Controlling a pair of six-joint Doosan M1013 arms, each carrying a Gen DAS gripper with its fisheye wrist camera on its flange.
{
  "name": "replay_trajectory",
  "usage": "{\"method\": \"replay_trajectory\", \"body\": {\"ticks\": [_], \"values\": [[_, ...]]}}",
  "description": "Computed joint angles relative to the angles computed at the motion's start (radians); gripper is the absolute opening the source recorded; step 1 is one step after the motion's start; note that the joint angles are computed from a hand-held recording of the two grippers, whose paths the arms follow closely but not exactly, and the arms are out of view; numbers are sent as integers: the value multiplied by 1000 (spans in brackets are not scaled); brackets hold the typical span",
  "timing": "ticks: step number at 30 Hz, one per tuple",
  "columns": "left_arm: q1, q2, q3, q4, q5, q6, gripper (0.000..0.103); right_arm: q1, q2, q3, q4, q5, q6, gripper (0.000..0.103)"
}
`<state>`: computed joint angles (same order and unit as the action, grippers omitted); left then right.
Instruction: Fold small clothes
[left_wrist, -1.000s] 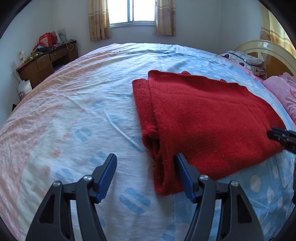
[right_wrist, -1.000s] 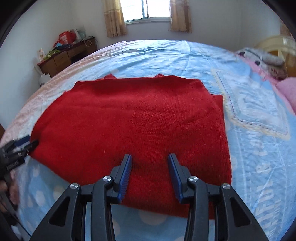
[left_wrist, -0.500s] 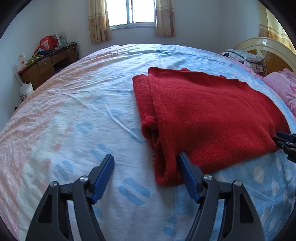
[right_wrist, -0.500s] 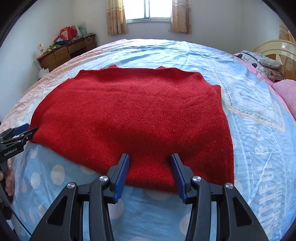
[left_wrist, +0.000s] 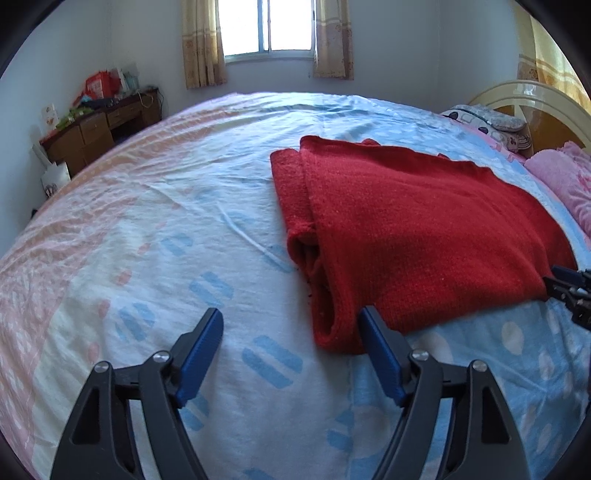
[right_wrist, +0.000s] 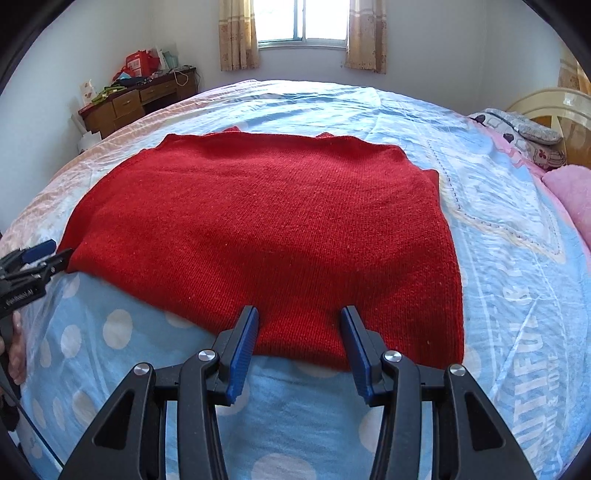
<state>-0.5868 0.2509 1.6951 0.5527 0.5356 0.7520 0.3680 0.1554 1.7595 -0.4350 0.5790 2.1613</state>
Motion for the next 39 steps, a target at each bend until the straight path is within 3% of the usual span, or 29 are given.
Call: {"method": "replay_trajectory", "body": {"ticks": [3, 7, 10, 14, 16, 19, 25, 29, 34, 39], "values": [[32, -17, -2, -125, -12, 61, 83, 12, 0, -9, -34, 27, 13, 48], [50, -41, 17, -18, -32, -53, 95, 40, -3, -5, -124, 52, 91, 49], [65, -37, 10, -31, -20, -24, 95, 62, -8, 1, -181, 61, 143, 50], [83, -21, -10, -29, -8, -3, 95, 86, -16, -5, -164, 19, 94, 50], [92, -14, -23, -46, -1, 15, 95, 108, -12, -15, -203, 12, 79, 60], [113, -2, -39, -143, -22, 111, 102, 146, 3, -33, -278, -2, 58, 65], [126, 21, -51, -208, -31, 192, 102, 193, 41, -64, -333, -17, -3, 65], [148, 20, -46, -345, -51, 296, 102, 223, 70, -79, -367, -42, -49, 65], [184, 10, -22, -561, -108, 439, 102, 265, 112, -92, -545, -38, -8, 65], [190, 9, -19, -604, -122, 462, 102, 287, 150, -112, -681, 0, 84, 65]]}}
